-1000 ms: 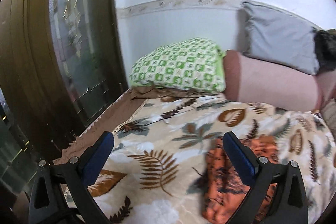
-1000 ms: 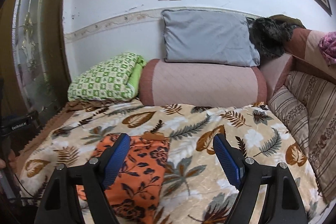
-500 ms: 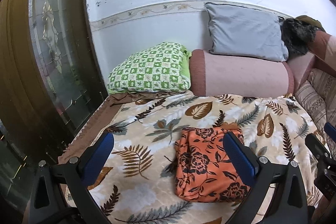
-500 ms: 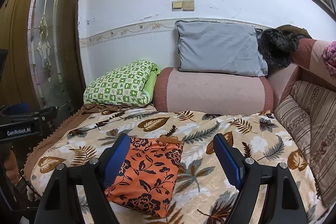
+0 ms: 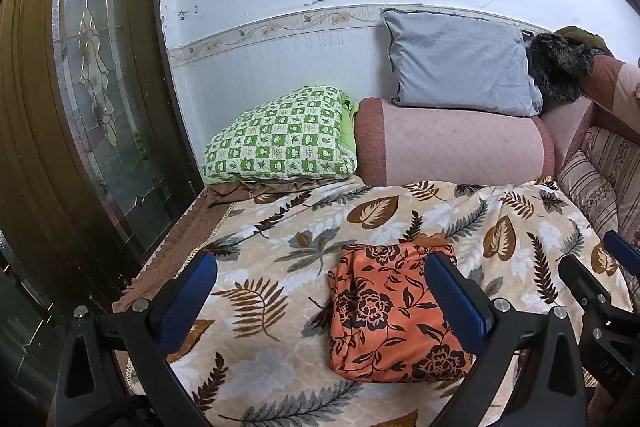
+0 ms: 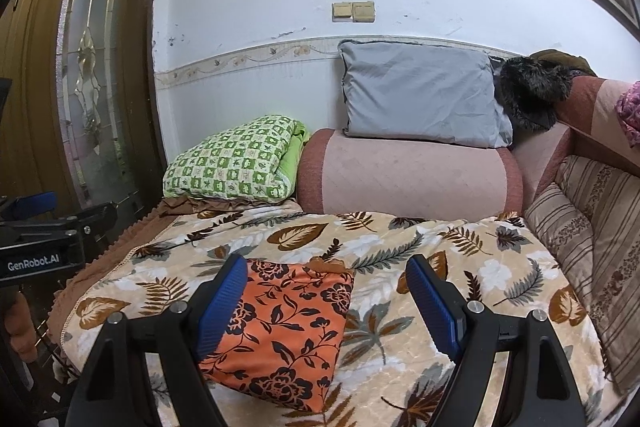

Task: Fold small clothes

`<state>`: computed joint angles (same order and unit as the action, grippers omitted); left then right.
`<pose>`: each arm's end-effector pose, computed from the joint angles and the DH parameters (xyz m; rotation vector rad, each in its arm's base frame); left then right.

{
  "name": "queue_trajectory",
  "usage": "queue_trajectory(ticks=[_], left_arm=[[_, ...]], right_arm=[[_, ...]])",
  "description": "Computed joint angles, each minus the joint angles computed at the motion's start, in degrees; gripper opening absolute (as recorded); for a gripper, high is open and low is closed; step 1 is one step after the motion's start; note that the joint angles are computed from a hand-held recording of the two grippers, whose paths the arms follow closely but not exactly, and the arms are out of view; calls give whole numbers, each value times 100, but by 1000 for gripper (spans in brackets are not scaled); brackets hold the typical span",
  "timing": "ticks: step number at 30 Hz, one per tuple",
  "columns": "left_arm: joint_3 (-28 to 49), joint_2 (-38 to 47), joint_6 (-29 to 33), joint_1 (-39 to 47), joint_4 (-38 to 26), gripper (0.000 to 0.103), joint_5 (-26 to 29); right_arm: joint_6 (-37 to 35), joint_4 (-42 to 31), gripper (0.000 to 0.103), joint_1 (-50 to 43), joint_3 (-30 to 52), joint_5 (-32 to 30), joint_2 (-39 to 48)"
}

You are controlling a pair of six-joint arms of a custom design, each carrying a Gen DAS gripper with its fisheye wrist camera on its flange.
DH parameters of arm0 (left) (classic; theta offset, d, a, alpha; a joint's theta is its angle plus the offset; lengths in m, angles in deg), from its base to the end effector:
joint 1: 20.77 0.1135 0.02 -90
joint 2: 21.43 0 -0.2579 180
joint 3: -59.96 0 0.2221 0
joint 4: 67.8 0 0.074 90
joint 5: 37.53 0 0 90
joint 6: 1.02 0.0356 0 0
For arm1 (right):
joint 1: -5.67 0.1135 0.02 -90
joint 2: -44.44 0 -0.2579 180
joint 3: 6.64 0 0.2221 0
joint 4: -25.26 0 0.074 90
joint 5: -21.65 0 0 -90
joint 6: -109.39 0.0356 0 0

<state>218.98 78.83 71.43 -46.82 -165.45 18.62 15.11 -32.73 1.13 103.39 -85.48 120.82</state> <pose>0.2439 -0.0971 0.4922 -0.1494 2.1220 0.2210 0.2426 -0.0087 0.4427 -0.1871 1.9721 0.1983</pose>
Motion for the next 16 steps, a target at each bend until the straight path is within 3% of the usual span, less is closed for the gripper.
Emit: queue_trajectory(ticks=[9, 14, 16], left_arm=[[5, -6, -13, -25, 13, 103, 32], [-705, -332, 122, -106, 618, 103, -82], [-658, -223, 134, -29, 550, 103, -15]], right_arm=[[-18, -8, 84, 199, 39, 128, -65], [8, 32, 84, 311, -15, 186, -40], [3, 40, 84, 331, -23, 297, 28]])
